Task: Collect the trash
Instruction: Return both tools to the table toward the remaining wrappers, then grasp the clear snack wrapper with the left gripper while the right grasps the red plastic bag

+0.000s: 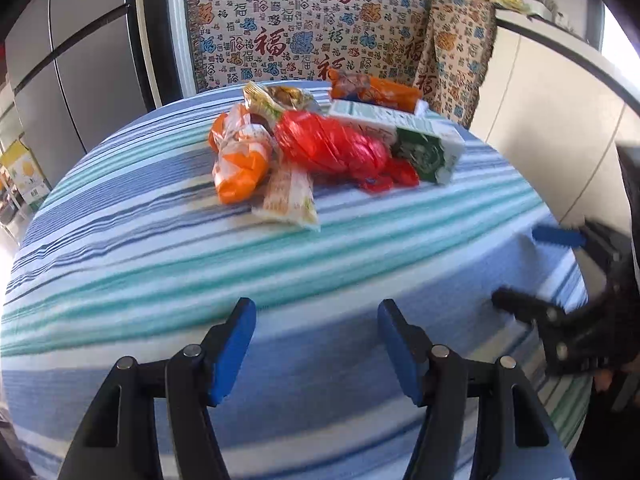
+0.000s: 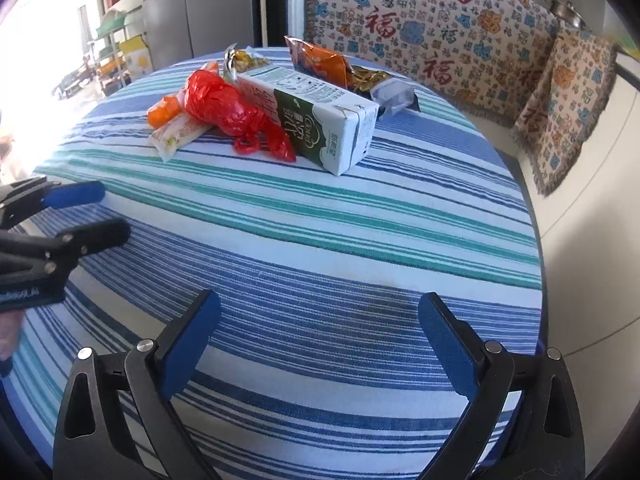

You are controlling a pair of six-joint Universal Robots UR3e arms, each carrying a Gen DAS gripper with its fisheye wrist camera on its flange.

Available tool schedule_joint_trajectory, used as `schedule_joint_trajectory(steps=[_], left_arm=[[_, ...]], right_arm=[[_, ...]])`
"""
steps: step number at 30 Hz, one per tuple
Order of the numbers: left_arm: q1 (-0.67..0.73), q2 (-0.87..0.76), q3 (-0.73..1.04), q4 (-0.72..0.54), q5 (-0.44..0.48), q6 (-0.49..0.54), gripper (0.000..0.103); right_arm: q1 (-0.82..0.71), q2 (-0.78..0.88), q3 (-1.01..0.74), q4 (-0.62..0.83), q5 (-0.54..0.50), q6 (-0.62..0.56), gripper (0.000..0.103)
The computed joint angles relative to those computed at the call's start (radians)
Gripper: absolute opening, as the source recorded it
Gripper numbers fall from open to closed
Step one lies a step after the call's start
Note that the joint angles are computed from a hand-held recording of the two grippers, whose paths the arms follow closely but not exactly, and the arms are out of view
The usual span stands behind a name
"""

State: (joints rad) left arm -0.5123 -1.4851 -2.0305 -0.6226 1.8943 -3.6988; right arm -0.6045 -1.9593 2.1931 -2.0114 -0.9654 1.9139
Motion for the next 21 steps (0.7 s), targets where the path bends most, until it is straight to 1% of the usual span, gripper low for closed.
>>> schedule_joint_trajectory(steps=[4, 8, 9, 11, 12, 15, 18, 21], left_arm=[[0.14, -0.022, -0.003, 0.077, -0.088, 0.078, 0.065], [0.193, -0.089, 0.058, 0.087, -0.111, 0.122, 0.063], [0.194, -0.105, 0.076, 0.081, -0.106, 0.13, 0.063], [0.178, -0.13, 0.105, 0.068, -0.082, 0.14, 0.036], [0.17, -0.131, 0.11, 0.062, -0.078, 0.141, 0.035], [0.154, -0.076, 0.053, 0.079, -0.104, 0.125, 0.029], [0.094, 0.013, -0.004, 0.027, -0.065, 0.095, 0.029], [0.038, 0.129, -0.072, -0.045, -0.041, 0.042, 0.031]], right_arm=[[0.001, 0.017, -0.004, -0.006, 0.005, 0.021, 0.102], [0.007, 0.02, -0.008, -0.004, 0.005, 0.023, 0.103], [0.012, 0.028, -0.012, -0.01, 0.004, 0.028, 0.103], [0.012, 0.025, -0.012, -0.007, 0.004, 0.028, 0.103], [0.011, 0.024, -0.013, -0.005, 0.005, 0.027, 0.103], [0.012, 0.025, -0.014, -0.006, 0.004, 0.028, 0.103], [0.013, 0.024, -0.014, -0.005, 0.004, 0.028, 0.103], [0.013, 0.025, -0.014, -0.006, 0.004, 0.029, 0.103]])
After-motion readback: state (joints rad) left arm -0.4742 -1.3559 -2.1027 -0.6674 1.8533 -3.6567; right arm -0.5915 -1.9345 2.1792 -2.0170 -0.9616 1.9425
